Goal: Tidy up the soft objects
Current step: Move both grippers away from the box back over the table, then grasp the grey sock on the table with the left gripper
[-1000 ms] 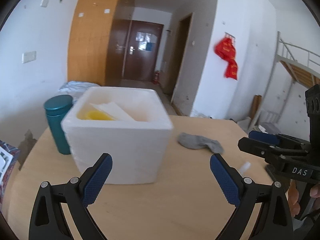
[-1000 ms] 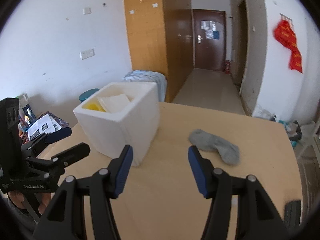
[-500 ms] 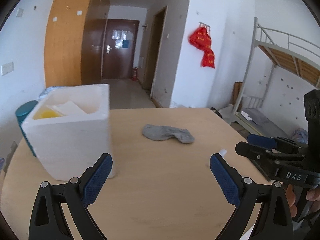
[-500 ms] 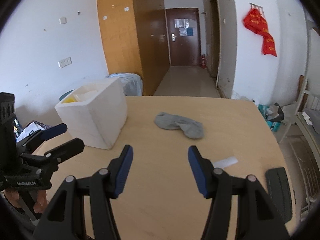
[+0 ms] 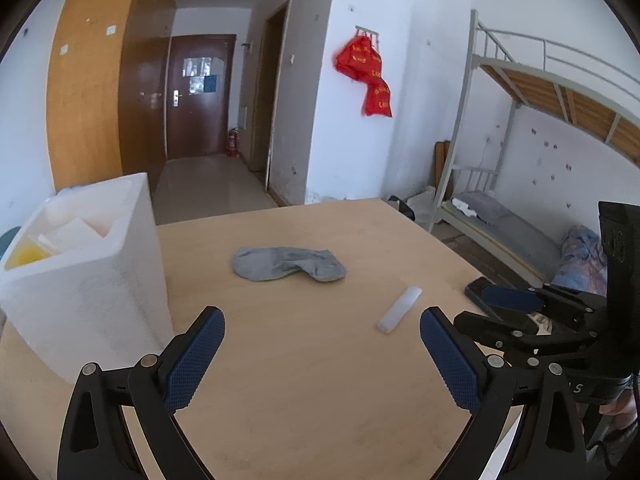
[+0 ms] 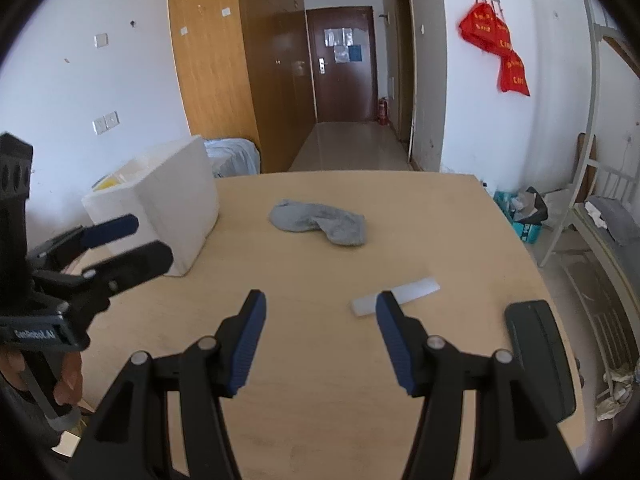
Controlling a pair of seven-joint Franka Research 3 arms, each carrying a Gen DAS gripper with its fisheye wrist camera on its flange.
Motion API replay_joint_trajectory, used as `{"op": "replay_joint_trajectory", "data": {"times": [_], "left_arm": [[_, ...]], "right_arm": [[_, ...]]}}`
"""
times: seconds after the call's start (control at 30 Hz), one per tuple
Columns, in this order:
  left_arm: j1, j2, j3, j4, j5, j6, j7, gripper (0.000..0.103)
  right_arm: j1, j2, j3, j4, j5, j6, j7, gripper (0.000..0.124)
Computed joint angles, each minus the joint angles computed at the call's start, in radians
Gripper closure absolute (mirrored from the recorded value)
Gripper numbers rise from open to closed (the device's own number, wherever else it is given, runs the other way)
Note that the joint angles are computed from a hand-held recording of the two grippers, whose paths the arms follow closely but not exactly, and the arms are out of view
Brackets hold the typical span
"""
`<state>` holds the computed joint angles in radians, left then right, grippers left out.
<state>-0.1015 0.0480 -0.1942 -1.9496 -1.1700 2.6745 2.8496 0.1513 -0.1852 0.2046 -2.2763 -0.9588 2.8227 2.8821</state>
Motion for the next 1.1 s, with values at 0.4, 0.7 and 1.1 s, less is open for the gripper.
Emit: {"op": "replay_joint_trajectory", "data": {"times": [0.4,0.7,1.1], "left_arm": [[0.014,0.094,-0.043,0.091,0.083,0.005,-0.065,0.005],[0.027,0.206,-0.087,0.193,0.225,0.022,-0.177,0.005],[0.014,0.444,-0.123,0.452,0.571,-0.003,-0.486,0.005]], "right_arm": [[-0.008,0.039,-0.033,0.004,0.040,0.046,-0.040,0.062],[0.004,0.097,-0.070,0.037,0.090,0.054,-0.103,0.062],[0.045,0.182,-0.143,0.074,0.213,0.083,-0.227,0.062]]}}
